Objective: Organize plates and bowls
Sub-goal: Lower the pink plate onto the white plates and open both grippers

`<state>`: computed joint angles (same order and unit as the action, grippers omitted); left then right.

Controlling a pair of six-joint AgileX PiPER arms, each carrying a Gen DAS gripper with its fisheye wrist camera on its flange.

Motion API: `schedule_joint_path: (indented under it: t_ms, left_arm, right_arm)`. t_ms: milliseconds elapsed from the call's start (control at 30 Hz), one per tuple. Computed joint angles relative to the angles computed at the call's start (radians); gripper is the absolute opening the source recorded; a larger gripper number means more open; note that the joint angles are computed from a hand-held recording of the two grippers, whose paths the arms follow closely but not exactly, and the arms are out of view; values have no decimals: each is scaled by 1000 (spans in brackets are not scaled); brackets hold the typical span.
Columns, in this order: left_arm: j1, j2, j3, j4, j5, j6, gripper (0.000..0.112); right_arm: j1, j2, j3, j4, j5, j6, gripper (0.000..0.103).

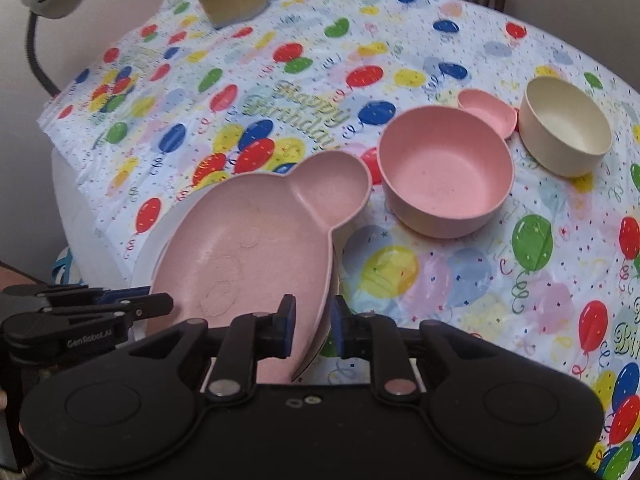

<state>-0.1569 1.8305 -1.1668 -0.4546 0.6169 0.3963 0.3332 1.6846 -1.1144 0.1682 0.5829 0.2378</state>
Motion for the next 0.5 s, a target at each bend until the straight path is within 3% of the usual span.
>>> schedule_joint_path:
  t_ms: [133, 200, 367, 433, 500]
  left_arm:
    - [6, -42, 24, -25, -11, 15, 26]
    - [7, -59, 30, -30, -14, 15, 26]
    - [-5, -91, 27, -51, -21, 22, 27]
    - [-18, -97, 16, -61, -26, 32, 28]
    - [-32, -100, 3, -79, -29, 51, 43]
  right_arm:
    - [7, -73, 63, -2, -47, -19, 28]
    - [14, -111, 94, -17, -73, -15, 37]
    - [38, -206, 159, -124, -129, 79, 72]
    - [36, -237, 177, -150, -137, 107, 78]
    - [28, -260, 189, -163, -141, 128, 82]
